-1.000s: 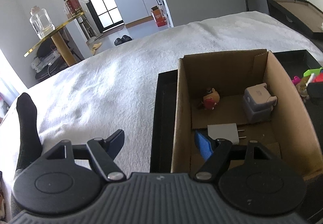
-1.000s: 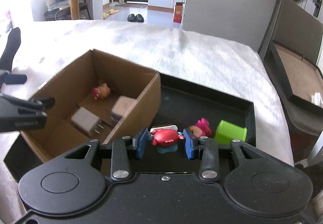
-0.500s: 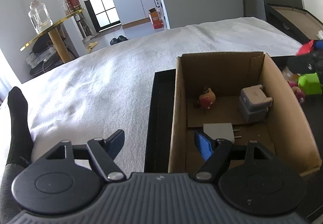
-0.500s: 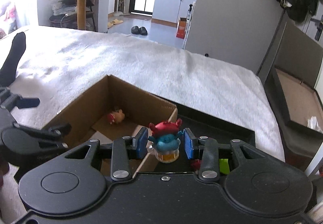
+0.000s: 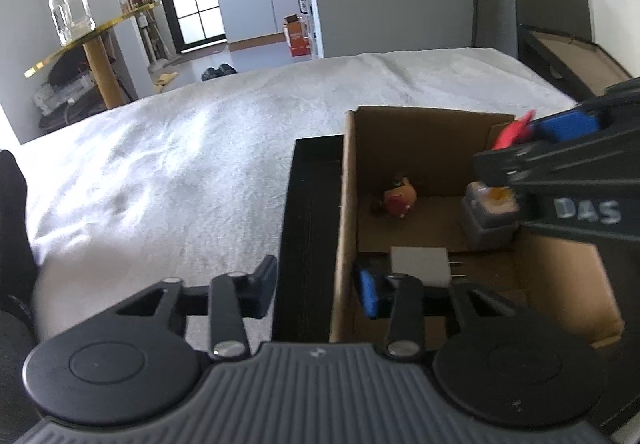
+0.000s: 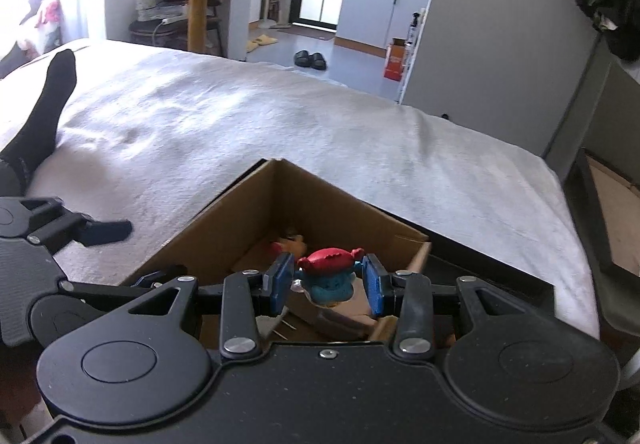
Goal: Organize rigid objects
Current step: 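Carry the blue-haired figurine into the box and release it while the left tool grips the box wall, then return the right tool to the tray and grasp the lime-green cube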
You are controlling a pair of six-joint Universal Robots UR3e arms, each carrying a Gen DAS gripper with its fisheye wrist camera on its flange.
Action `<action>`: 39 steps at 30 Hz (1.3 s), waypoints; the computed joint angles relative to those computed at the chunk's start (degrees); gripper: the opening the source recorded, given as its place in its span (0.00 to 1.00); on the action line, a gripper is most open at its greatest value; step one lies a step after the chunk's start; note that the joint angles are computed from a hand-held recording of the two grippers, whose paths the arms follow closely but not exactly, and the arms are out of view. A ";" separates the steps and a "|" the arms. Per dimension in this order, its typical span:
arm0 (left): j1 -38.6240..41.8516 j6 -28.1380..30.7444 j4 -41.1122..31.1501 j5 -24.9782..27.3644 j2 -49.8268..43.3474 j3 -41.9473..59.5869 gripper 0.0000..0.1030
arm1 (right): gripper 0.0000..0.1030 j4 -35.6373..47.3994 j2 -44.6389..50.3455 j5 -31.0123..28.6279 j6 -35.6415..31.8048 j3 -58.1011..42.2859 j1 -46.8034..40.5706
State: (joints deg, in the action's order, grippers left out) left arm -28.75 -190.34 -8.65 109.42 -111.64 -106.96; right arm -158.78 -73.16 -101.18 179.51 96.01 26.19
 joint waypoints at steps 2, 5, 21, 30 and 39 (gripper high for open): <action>-0.16 0.14 0.34 -0.65 0.00 -0.12 0.24 | 0.37 0.53 0.96 0.89 0.23 -1.18 -0.05; -0.48 0.49 0.96 -1.20 -0.09 -0.33 0.14 | 0.37 1.04 1.95 1.67 0.71 -2.40 -0.17; -0.49 0.53 1.90 -1.69 -0.31 -0.38 0.09 | 0.44 0.11 -0.22 1.91 3.52 0.55 -1.84; -1.74 0.80 -2.00 0.40 -0.65 2.02 0.10 | 0.49 -0.50 -9.48 1.42 4.89 10.11 -4.68; -1.54 -1.74 -7.09 0.77 0.97 4.06 0.16 | 0.61 -0.86 -16.55 1.37 4.39 16.78 -8.43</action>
